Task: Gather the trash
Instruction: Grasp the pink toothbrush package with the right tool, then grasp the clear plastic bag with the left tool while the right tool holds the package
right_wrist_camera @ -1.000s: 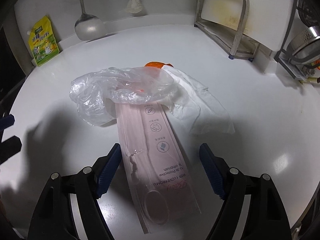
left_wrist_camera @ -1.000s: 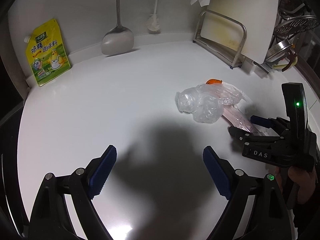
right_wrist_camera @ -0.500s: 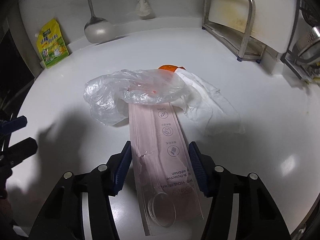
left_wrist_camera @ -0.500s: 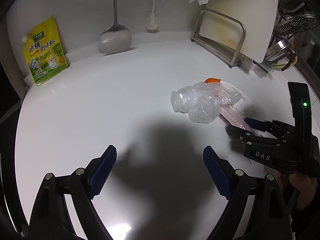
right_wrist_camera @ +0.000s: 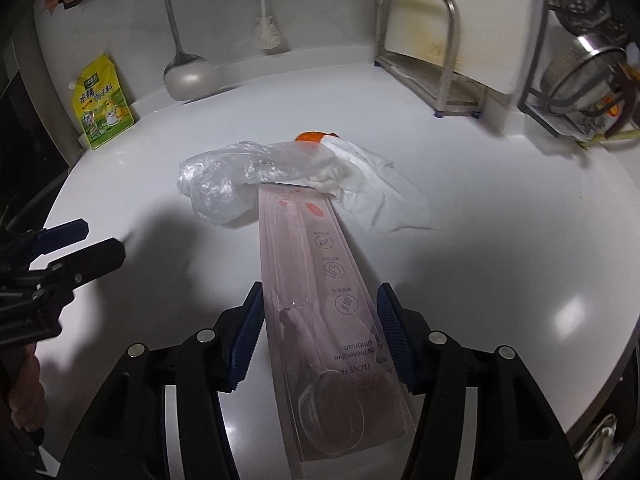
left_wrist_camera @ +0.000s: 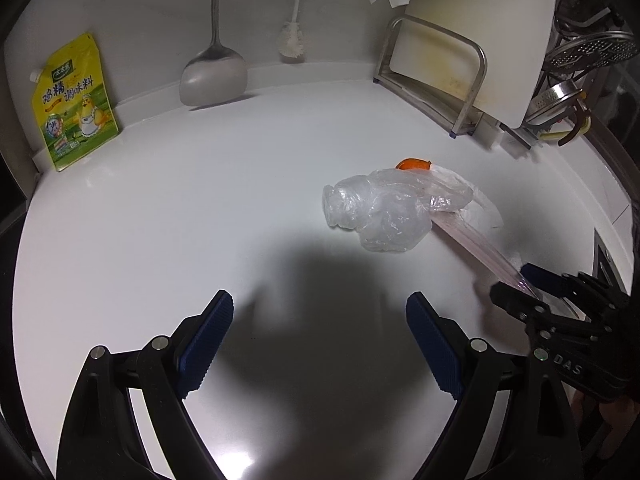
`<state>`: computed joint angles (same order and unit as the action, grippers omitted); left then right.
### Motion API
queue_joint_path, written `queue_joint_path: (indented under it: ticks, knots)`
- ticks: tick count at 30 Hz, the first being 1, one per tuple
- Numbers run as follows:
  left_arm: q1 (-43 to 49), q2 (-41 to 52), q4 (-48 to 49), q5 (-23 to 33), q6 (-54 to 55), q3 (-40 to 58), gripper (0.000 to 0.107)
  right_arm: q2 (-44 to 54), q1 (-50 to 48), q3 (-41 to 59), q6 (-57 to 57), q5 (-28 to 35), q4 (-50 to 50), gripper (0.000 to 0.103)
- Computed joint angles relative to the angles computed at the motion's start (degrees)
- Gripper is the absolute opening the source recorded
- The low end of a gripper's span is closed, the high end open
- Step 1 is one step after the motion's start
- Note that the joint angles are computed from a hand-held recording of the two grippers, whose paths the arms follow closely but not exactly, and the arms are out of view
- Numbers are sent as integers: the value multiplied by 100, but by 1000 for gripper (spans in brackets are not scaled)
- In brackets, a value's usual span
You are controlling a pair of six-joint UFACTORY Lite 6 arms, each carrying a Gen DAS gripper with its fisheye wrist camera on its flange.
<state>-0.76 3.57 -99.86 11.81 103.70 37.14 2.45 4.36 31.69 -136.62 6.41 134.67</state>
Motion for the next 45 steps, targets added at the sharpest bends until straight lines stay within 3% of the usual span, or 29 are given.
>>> queue_joint_path:
  ticks: [7, 10, 13, 17, 21, 28, 31, 36, 39, 43, 45]
  knots:
    - [-424, 232, -1148, -188, 992, 155, 86, -787, -496, -825, 174, 31, -310, 53]
    - [-633, 483, -1897, -269, 1676, 379, 87, -1155, -865, -1170, 976, 179, -1168, 53]
    - [-723, 721, -1989, -159, 1721, 595, 86, -1529, -1256, -1460, 1702, 328, -1957, 53]
    - [-948, 961, -2993, -199, 2651, 875, 87, -1882, -1637, -1750, 1997, 397, -2316, 53]
    - [-1135, 1380, -3650, -268, 3233, 1375, 87, -2064, -2043, -1856, 2952, 634, -3357, 53]
    - [-1223, 2337, -2760, -474, 2106, 2386, 87, -2285, -2433, -1857, 3709, 812, -4224, 53]
    - [-1243, 2522, -2639, -469, 1952, 2575, 80, -2415, -2620, -1905, 4020, 911, -4611, 53]
    - [-1356, 2781, -2009, -524, 1316, 2821, 48, -2474, -2766, -1976, 4127, 996, -4749, 53]
    - [-1374, 2849, -1543, -497, 853, 2876, 36, -2505, -2780, -1959, 4281, 1018, -4909, 53]
    - [-1378, 2718, -1776, -449, 1077, 2740, 31, -2558, -2848, -1944, 4462, 1102, -5115, 53]
    - [-1383, 2503, -2520, -419, 1832, 2526, 30, -2693, -2865, -1979, 4694, 1138, -5348, 53]
